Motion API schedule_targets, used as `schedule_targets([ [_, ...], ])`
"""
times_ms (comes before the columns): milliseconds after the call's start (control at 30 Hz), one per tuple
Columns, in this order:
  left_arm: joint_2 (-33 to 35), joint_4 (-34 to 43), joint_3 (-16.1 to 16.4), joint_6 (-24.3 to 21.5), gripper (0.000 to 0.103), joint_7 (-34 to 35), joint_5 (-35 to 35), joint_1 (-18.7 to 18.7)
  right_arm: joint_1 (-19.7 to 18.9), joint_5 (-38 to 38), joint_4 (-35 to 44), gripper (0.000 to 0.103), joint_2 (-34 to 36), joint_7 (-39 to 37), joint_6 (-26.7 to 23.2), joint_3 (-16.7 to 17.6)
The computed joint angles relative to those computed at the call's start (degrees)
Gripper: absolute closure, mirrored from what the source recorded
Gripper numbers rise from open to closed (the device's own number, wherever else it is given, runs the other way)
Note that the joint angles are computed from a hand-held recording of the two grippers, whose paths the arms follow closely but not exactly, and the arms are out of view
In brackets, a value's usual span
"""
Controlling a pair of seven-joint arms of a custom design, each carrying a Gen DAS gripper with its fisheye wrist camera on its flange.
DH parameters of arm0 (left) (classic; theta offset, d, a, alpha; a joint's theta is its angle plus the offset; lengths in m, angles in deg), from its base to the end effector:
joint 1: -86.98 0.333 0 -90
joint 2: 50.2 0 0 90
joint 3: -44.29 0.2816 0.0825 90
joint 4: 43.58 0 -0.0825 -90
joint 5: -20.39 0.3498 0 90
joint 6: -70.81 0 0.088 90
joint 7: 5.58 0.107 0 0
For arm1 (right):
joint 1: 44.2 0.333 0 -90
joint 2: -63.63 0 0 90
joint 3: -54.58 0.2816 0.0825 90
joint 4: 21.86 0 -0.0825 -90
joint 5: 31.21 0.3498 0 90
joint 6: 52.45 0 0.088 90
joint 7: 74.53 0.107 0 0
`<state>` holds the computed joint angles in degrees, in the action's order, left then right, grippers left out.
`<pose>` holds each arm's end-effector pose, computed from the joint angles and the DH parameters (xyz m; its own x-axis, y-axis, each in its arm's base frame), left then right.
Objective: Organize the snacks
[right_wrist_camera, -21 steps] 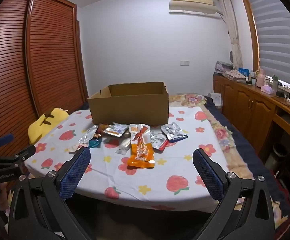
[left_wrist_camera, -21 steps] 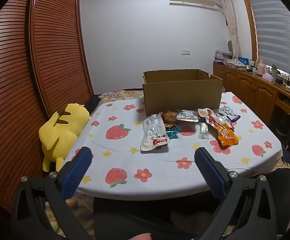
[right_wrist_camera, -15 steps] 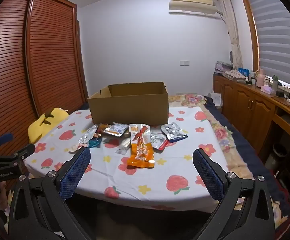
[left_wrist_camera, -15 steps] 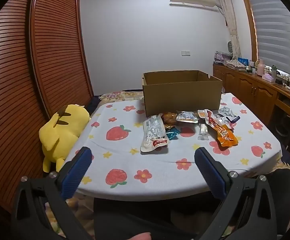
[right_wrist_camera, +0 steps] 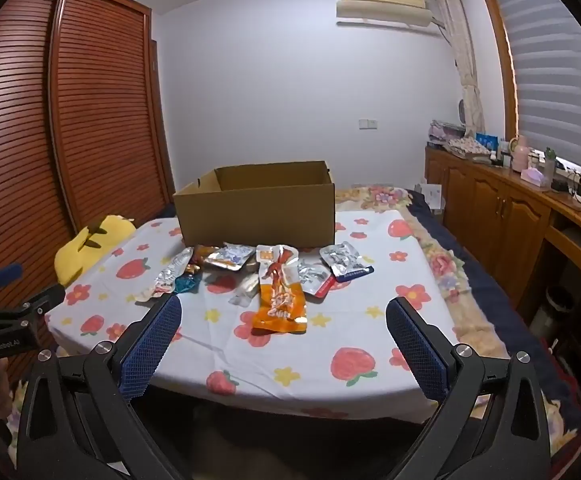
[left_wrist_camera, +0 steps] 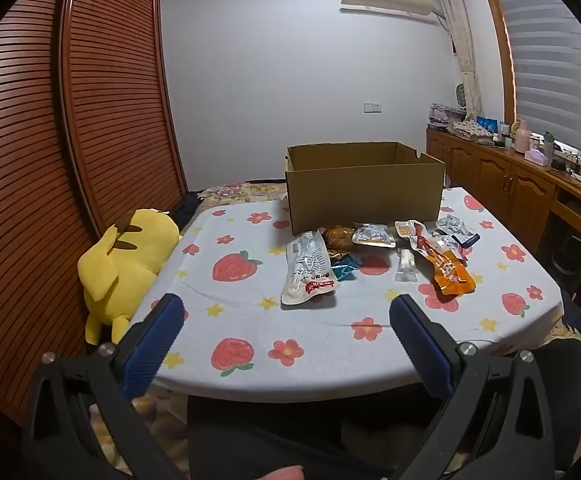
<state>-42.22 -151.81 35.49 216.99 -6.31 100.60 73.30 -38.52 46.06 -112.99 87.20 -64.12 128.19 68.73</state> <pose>0.5466 -0.2367 0.4623 0.2128 -0.9730 -0.0895 -0.4703 -0.0217 -0.8822 0.6416 0.1118 0.4585 0.3261 -0.9437 -0.0564 -0.3998 -0.0836 -0.9128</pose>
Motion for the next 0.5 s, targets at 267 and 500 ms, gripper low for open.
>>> schedule_targets([
  [267, 0.0, 0.1, 0.1, 0.2, 0.0, 0.1, -0.1, 0.0, 0.0, -1.0, -0.4, 0.0, -0.2, 1.0, -0.3, -0.2],
  [500, -0.3, 0.1, -0.1, -0.4, 0.0, 0.2, -0.3, -0.2, -0.1, -1.0, -0.5, 0.0, -0.3, 1.1, -0.3, -0.1],
])
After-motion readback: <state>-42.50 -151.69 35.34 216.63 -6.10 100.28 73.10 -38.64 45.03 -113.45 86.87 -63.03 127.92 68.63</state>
